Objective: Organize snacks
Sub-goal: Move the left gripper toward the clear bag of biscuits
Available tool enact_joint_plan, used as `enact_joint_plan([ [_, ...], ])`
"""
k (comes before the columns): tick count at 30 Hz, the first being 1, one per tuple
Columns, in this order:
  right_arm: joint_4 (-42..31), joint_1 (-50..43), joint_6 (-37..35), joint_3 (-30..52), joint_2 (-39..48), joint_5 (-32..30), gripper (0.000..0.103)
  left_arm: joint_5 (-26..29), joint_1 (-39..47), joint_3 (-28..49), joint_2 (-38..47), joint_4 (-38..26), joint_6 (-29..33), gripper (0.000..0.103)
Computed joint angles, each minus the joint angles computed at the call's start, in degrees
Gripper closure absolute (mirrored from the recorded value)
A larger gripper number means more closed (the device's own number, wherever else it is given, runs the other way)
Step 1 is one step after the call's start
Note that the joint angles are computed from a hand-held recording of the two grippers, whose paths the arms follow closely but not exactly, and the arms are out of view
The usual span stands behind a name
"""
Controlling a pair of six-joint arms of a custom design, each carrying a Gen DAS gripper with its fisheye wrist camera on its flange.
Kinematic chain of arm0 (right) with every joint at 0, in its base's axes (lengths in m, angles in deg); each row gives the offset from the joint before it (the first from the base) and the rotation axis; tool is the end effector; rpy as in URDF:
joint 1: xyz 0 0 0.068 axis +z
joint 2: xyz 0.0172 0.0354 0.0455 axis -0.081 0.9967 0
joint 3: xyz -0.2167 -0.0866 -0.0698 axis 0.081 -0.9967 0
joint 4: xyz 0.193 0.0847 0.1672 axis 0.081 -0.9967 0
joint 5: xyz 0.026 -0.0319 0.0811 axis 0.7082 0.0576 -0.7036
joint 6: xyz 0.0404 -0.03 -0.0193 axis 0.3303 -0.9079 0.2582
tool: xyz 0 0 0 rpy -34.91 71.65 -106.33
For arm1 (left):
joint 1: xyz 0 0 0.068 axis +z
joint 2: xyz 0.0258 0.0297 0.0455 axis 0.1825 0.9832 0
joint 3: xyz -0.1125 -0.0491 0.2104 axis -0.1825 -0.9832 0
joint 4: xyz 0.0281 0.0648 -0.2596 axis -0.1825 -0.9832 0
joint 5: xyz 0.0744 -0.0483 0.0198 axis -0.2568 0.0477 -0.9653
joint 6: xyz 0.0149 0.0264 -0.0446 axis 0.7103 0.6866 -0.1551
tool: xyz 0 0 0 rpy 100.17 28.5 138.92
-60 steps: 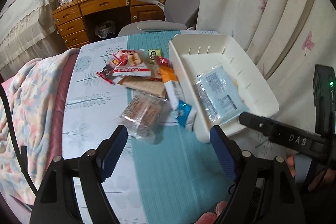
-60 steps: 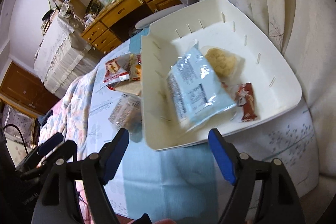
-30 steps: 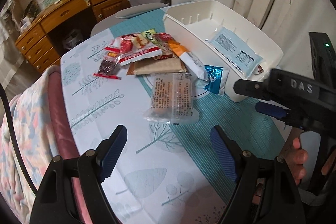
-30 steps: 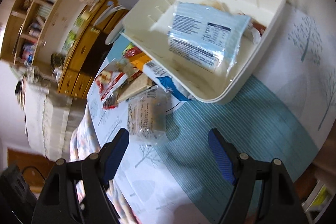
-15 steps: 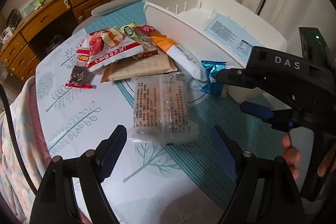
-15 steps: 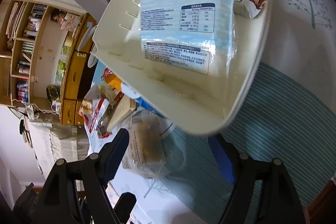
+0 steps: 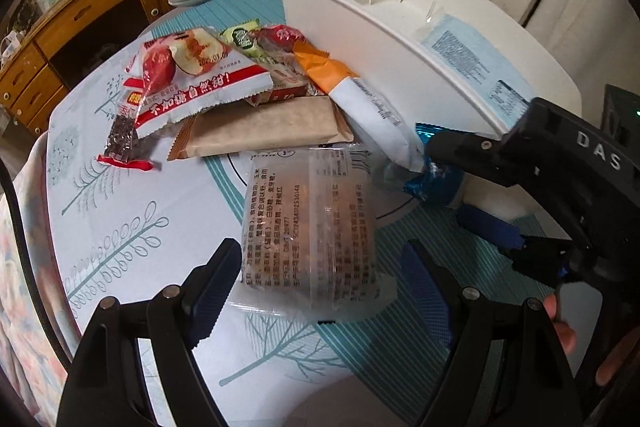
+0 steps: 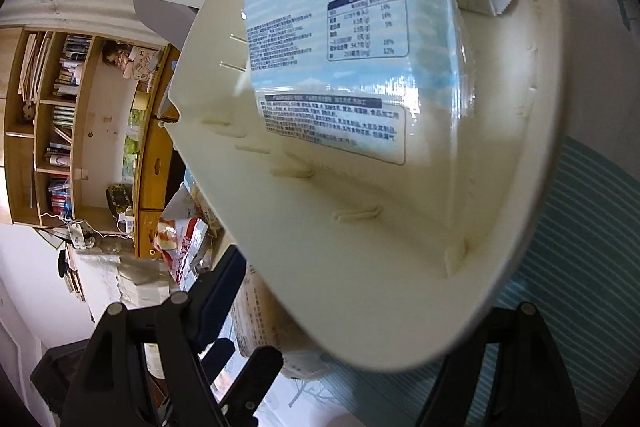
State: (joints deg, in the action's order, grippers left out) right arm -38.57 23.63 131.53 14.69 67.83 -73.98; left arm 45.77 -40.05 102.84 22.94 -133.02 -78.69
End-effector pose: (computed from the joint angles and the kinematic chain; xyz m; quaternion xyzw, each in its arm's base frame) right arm 0.1746 0.0976 0.1553 0.3710 0.8503 0.3216 0.1895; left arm 0.1989 -0.2342 0.2155 0.1635 0.9661 -0.0704 0.1868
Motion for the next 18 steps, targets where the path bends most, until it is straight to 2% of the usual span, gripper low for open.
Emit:
enact_joint_plan([
  [10, 3.73, -2.88, -0.29, -0.78, 1.88, -4.70, 0.041, -0.34, 1.23, 3.68, 6.21, -0.55, -0.46, 0.022],
  [11, 4.28, -3.06, -0.21, -0.91, 2.06, -5.07, 0.047, -0.34, 1.40, 4.03, 6.80, -0.53, -0.62, 0.022],
  [16, 5.58, -4.30, -0.32, -2.37, 0.75, -6.74, 0.057, 0.26, 2.34, 5.26, 9.41, -0.25, -1.61, 0.024],
  [18, 5.65, -4.32, -0.43, -2.86, 0.05, -6.89, 0.070, 0.73, 2.98, 4.64, 9.60, 0.86, -1.70, 0.027],
])
